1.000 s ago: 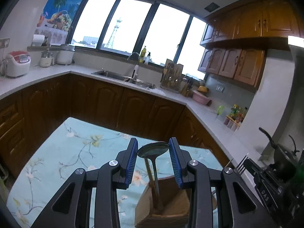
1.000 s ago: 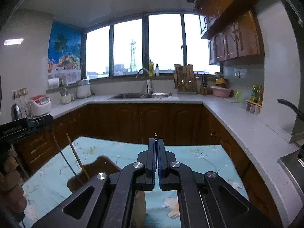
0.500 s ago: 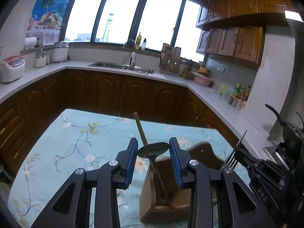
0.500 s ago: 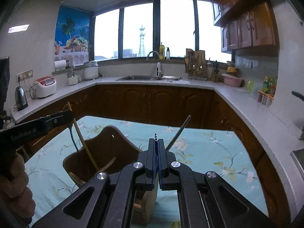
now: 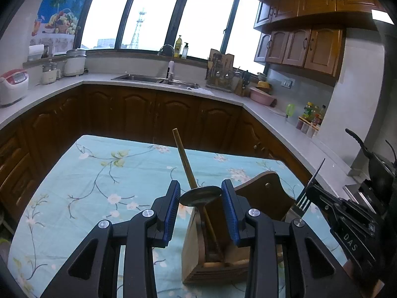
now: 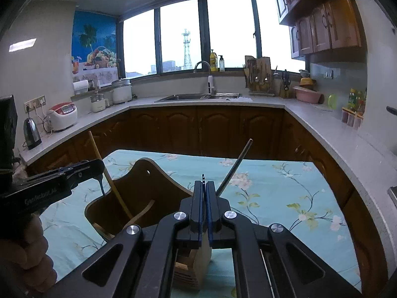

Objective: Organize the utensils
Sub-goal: 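Drop the spoon and fork into the holder by opening both tools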

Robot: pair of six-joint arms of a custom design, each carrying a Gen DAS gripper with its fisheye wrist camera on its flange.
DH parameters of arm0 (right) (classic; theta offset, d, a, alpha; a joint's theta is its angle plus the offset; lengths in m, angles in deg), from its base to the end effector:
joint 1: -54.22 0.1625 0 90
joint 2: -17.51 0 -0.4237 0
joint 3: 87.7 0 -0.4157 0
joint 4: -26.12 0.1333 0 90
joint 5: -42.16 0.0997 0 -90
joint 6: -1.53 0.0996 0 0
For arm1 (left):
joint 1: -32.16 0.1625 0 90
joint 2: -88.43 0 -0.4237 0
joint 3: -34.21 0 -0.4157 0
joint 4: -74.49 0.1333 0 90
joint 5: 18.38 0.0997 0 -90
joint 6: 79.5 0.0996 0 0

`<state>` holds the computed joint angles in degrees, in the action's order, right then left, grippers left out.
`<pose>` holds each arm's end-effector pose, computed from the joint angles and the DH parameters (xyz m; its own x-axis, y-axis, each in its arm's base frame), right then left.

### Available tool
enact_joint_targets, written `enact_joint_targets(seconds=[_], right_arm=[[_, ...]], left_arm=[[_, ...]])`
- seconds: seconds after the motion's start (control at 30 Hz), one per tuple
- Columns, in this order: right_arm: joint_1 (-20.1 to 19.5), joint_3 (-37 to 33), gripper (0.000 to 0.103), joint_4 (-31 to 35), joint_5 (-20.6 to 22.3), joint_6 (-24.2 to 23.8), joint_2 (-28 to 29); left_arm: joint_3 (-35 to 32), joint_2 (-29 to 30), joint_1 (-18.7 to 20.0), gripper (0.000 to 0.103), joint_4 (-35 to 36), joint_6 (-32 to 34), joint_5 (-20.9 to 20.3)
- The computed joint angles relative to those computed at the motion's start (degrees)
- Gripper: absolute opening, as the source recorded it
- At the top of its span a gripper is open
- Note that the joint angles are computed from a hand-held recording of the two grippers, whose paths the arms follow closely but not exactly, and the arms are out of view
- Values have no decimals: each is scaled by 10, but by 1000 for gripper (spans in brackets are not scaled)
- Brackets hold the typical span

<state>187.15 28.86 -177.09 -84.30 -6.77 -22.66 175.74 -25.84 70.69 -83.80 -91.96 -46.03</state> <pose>0.4285 -0.3518 0.0274 -0.7440 -0.3686 0.5572 -0.6596 0.5386 -0.5244 -0.0974 -0.3608 0.3889 -0.8538 -0.1006 -0.5108 0.4157 0.4590 -0.7852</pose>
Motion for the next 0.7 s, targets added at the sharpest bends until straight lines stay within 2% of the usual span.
enact_joint_targets(seconds=[0.3,0.4,0.47,0.5,0.7], right_arm=[[-12,10,6,-1,23,23,-10],[-13,12,12,-1,24,31,-13],[-14,14,26,-2,28,36,-15],[-15,16,28,-4,30,40,-17],[-10,22,28,-12,33,53,-26]], left_arm=[[10,-6,-1,34,1,-2,3],[9,-6,0,39,5,-6,0],[10,-9,-3,43,11,-10,0],[11,-9,-3,44,10,-10,0],[15,-38,-21,54,59,-43,10]])
